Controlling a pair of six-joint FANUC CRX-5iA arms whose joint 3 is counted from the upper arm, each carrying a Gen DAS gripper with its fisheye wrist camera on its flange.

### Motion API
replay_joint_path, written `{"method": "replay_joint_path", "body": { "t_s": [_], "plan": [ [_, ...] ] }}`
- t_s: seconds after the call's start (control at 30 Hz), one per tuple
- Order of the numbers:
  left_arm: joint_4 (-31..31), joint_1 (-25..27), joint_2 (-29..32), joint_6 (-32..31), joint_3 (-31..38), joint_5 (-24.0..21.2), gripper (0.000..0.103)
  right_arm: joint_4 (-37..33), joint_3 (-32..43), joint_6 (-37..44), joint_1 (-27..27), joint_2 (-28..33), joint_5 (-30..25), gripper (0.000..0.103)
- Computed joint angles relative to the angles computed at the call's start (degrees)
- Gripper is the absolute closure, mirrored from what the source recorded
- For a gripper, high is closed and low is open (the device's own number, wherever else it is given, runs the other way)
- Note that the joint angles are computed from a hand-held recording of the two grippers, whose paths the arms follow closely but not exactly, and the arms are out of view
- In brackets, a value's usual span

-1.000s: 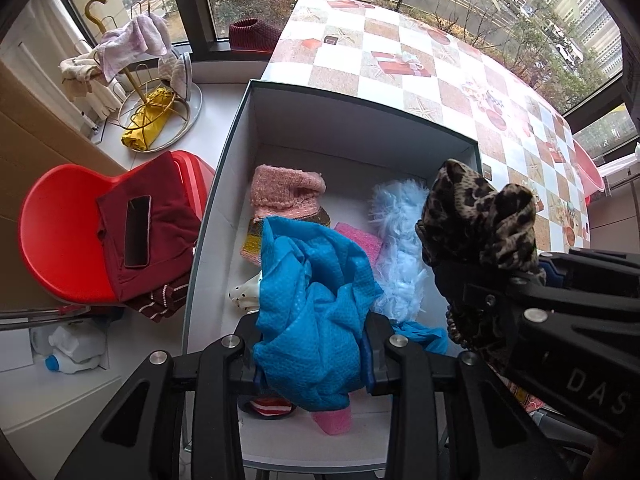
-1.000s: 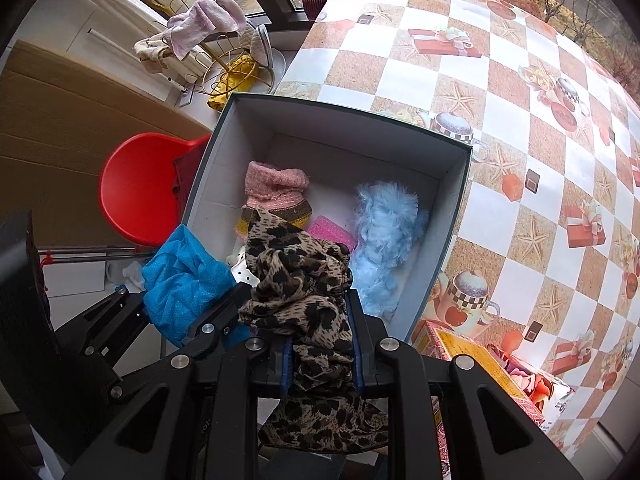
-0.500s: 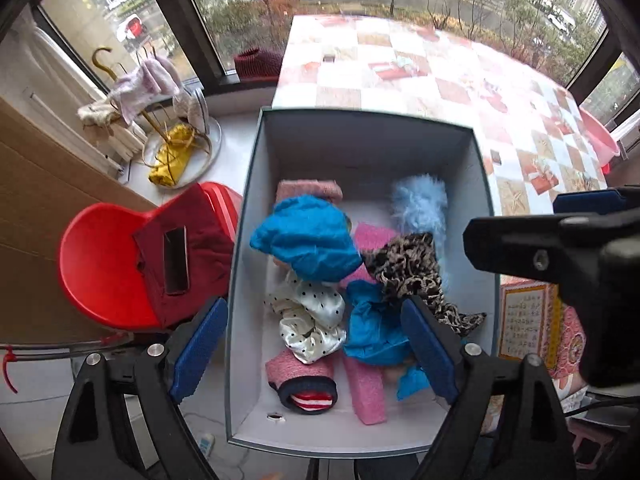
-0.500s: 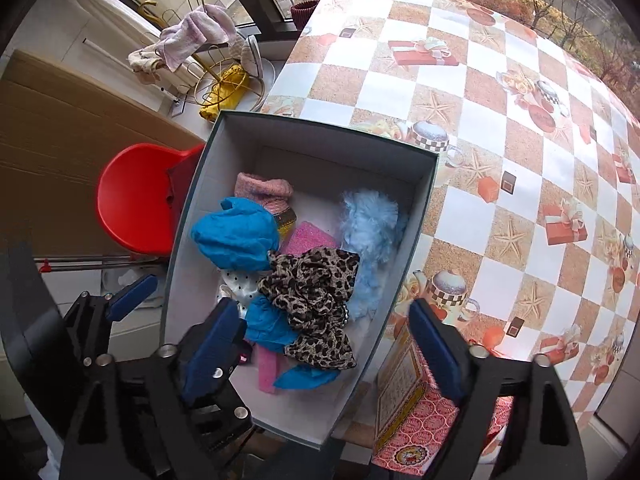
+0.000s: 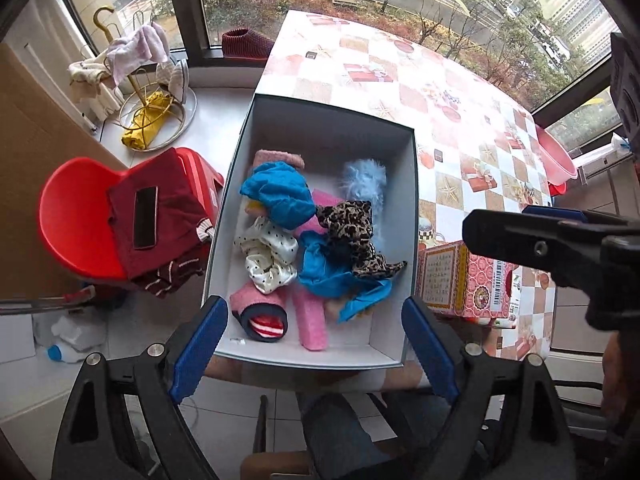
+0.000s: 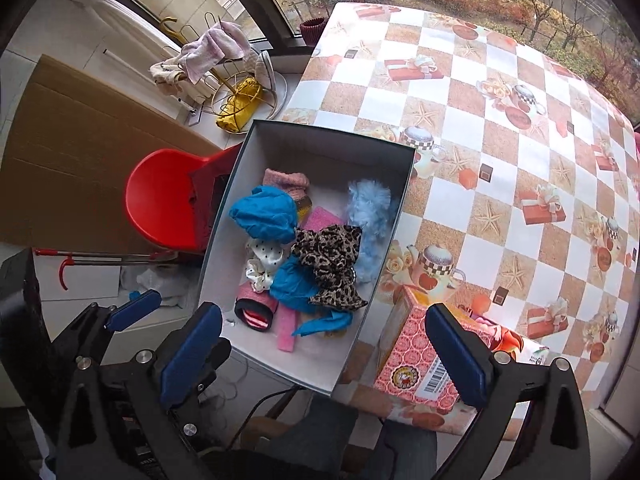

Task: Organize soft objects

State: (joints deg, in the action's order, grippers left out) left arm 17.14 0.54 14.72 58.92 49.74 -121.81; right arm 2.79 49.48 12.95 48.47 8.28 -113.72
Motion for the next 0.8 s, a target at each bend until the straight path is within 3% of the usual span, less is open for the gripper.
{"method": "replay_joint_path", "body": {
  "t_s": [0.8],
  "plan": [
    [-3.31, 0.1, -2.71, -2.67, -2.09, 0.61, 0.012, 0.28, 5.3, -0.8, 3.07, 3.01, -3.86, 0.001]
  ]
}}
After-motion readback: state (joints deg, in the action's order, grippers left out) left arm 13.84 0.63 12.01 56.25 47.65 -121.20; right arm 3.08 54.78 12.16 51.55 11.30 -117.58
